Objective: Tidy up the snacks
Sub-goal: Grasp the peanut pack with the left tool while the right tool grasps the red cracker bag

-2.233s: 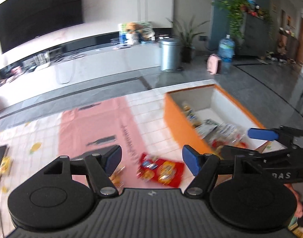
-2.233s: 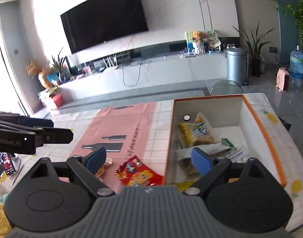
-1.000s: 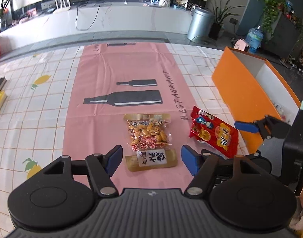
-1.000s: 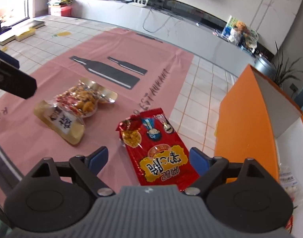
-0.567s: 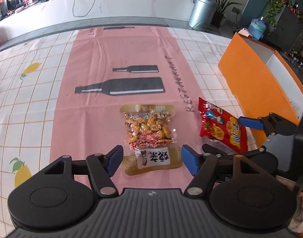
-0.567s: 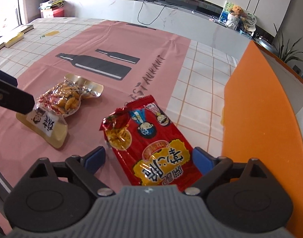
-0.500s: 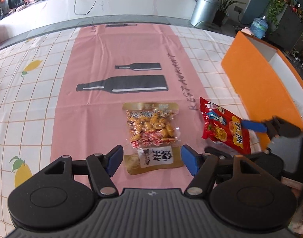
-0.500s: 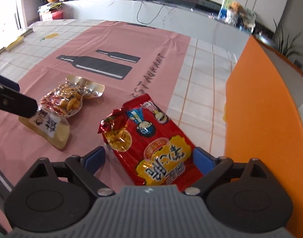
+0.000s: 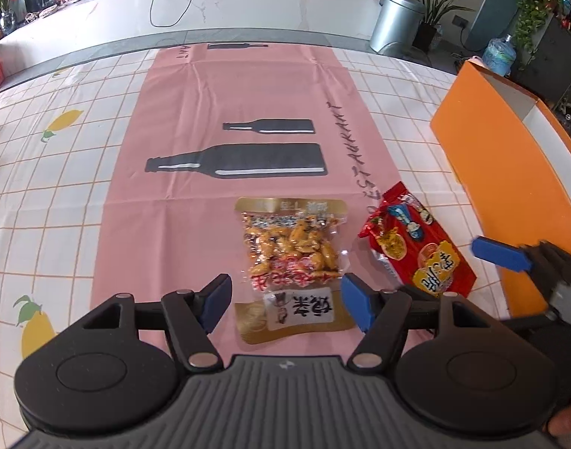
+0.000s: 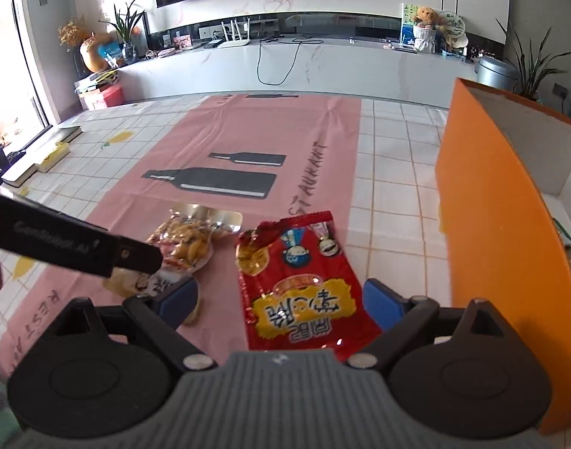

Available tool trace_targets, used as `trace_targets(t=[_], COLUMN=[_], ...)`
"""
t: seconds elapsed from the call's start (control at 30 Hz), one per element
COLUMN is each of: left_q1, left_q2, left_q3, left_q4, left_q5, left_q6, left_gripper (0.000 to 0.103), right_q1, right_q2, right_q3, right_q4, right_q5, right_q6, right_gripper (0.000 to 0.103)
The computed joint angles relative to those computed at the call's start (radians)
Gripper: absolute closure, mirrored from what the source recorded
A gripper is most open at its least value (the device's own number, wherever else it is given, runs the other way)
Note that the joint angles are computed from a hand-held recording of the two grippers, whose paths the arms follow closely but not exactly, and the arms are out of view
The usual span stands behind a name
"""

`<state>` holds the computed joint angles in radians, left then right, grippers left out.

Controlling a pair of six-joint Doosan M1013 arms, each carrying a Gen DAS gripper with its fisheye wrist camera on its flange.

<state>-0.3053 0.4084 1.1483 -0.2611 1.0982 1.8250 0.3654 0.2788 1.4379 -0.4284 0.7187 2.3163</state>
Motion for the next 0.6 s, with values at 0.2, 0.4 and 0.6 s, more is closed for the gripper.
trace_targets(t=[0.2,0.4,0.6], left_q1=[-0.009,-0.033,-0.048], left_q2=[-0.001,0.014,0.030], left_q3=[0.010,0.004,-0.005], left_q4=[0.029,0.085,0.120], left_q5=[-0.023,-0.031,-0.044], left_q6=[-0.047,-0.086,-0.100], left_gripper=[0.021,0.019,0.015], right_q1=[-0.017,-0.045,-0.051], right_q2=[0.024,0.020,0.012], right_q3=[0.002,0.021,0.040], right_q4=[-0.027,0.059,0.084], right_q5=[-0.014,-0.062,-0.089], right_q6=[-0.011,-0.014,-0.010], right_gripper=[0.008,0.008,0.012])
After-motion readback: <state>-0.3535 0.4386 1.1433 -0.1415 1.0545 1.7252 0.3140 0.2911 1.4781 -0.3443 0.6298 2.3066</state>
